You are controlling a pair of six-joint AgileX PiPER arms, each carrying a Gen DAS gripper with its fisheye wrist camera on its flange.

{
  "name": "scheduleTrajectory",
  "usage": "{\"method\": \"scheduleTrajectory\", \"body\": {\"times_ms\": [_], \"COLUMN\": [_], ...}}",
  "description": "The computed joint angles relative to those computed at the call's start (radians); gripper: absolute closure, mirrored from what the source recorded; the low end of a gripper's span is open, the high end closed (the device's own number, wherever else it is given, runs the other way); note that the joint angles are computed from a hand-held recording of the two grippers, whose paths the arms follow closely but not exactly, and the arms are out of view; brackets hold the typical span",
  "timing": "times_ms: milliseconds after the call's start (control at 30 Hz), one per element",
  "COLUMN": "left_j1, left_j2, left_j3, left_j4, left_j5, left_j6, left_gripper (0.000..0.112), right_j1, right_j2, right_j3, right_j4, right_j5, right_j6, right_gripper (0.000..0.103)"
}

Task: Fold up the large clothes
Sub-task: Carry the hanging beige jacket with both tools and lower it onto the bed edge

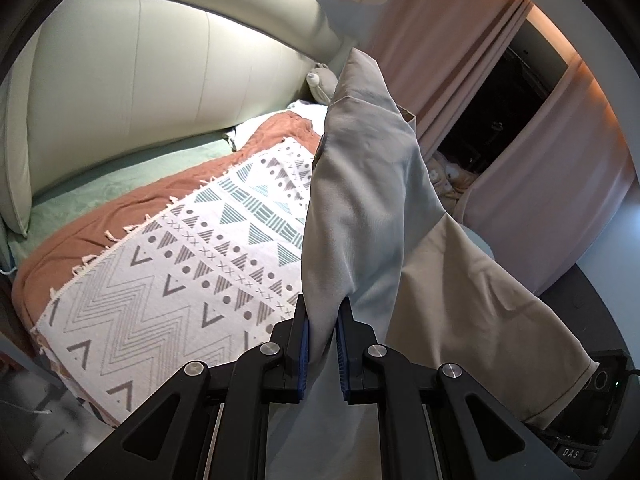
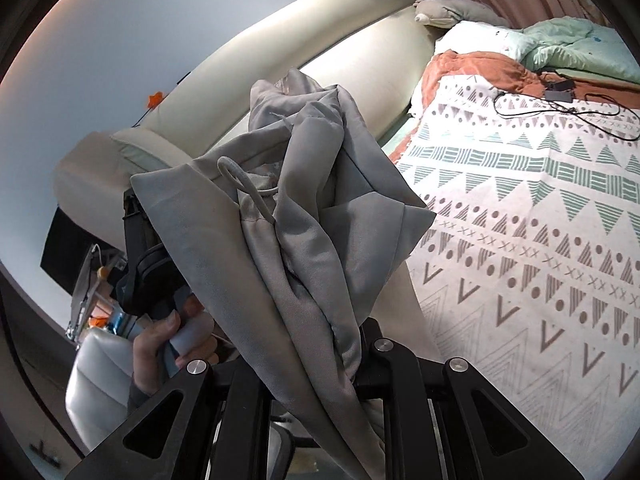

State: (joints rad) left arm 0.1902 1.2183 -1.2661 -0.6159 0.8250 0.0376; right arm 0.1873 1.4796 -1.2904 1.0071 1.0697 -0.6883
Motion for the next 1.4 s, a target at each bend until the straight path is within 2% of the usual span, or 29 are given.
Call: {"method": "scheduleTrajectory", "body": {"times_ms": [200, 333, 533, 600, 733, 900, 1067, 1233, 1300, 1400], "left_j1": [0.207, 0.340, 0.450, 0.473, 0.466, 0.386, 0.289, 0.221, 0.187, 0.132], "left_j2": [-0.013, 0.002, 0.045, 0.066, 0.120, 0.211, 0.337, 0.468, 0.531, 0.589], "left_j3": [-0.014, -0.078, -0.180, -0.195, -0.226, -0.222, -0.267, -0.371, -0.440, -0.505], "left_j4": [-0.082, -0.103, -0.096, -0.099, -0.067, 0.003, 0.070, 0.161, 0.243, 0.424], "left_j5": [0.090, 0.182, 0.255, 0.256, 0.241, 0.149, 0.076, 0.045, 0.063, 0.082], "left_j6": [0.170, 0.229, 0.277, 0.298, 0.287, 0.245, 0.203, 0.111, 0.039, -0.099], "left_gripper": [0.101, 0.101, 0.101, 0.101, 0.101, 0.101, 0.101, 0.101, 0.100, 0.095], "right_j1": [0.170, 0.265, 0.361, 0.369, 0.363, 0.302, 0.217, 0.148, 0.133, 0.133], "right_j2": [0.076, 0.135, 0.242, 0.282, 0.366, 0.485, 0.620, 0.713, 0.761, 0.808], "right_j3": [-0.004, -0.039, -0.112, -0.127, -0.140, -0.125, -0.173, -0.241, -0.294, -0.377], "right_j4": [0.059, 0.101, 0.190, 0.236, 0.341, 0.474, 0.515, 0.501, 0.478, 0.373], "right_j5": [-0.093, -0.132, -0.160, -0.156, -0.127, -0.056, -0.010, 0.006, 0.002, -0.079], "right_j6": [-0.002, -0.004, -0.025, -0.052, -0.109, -0.210, -0.245, -0.250, -0.209, -0.137], "right_gripper": [0.088, 0.088, 0.088, 0.088, 0.088, 0.088, 0.088, 0.088, 0.088, 0.088]}}
